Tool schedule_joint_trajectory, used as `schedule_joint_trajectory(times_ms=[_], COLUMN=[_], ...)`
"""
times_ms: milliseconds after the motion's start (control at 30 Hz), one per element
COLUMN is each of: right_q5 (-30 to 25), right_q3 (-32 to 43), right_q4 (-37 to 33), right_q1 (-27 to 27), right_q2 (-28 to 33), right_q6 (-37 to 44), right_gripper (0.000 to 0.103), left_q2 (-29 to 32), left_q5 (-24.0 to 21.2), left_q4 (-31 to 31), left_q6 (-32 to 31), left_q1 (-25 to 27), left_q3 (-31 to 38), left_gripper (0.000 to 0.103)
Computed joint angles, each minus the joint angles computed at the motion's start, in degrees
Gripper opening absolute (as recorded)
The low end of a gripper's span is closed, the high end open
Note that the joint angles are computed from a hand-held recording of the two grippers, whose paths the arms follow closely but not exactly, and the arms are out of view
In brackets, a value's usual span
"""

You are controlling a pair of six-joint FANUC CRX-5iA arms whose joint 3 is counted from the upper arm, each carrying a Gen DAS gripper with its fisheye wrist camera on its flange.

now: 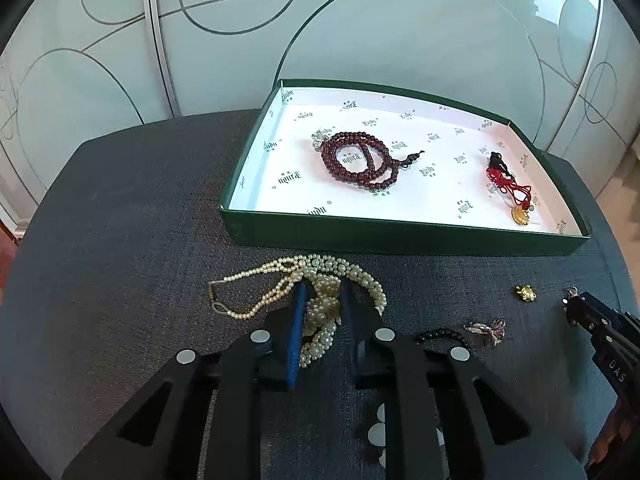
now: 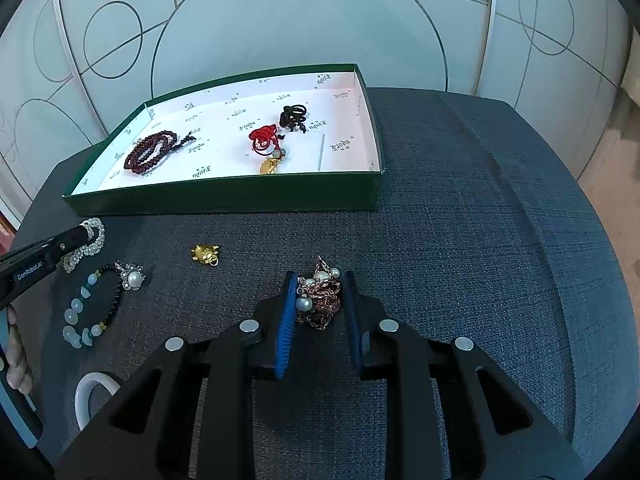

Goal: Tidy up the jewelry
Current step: 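Hold the pearl brooch with the right tool while the left tool grasps the pearl necklace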

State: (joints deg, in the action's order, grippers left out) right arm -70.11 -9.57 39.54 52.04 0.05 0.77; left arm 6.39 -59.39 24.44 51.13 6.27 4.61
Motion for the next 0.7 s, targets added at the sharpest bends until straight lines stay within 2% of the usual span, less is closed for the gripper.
schedule_joint_trajectory(times_ms=[700], right_q5=[-0.1], right_q3=[1.2], right_q4=[1.6], right_q1=[0.3], right_q2=[0.1], right_q6=[-0.2], right_gripper=[0.022], left_q2=[-1.4], left_q5=[1.3], left_q4=[1.7], left_q6=[-0.8], left_q1=[0.7], left_q3=[-0.8], left_gripper=[0.017])
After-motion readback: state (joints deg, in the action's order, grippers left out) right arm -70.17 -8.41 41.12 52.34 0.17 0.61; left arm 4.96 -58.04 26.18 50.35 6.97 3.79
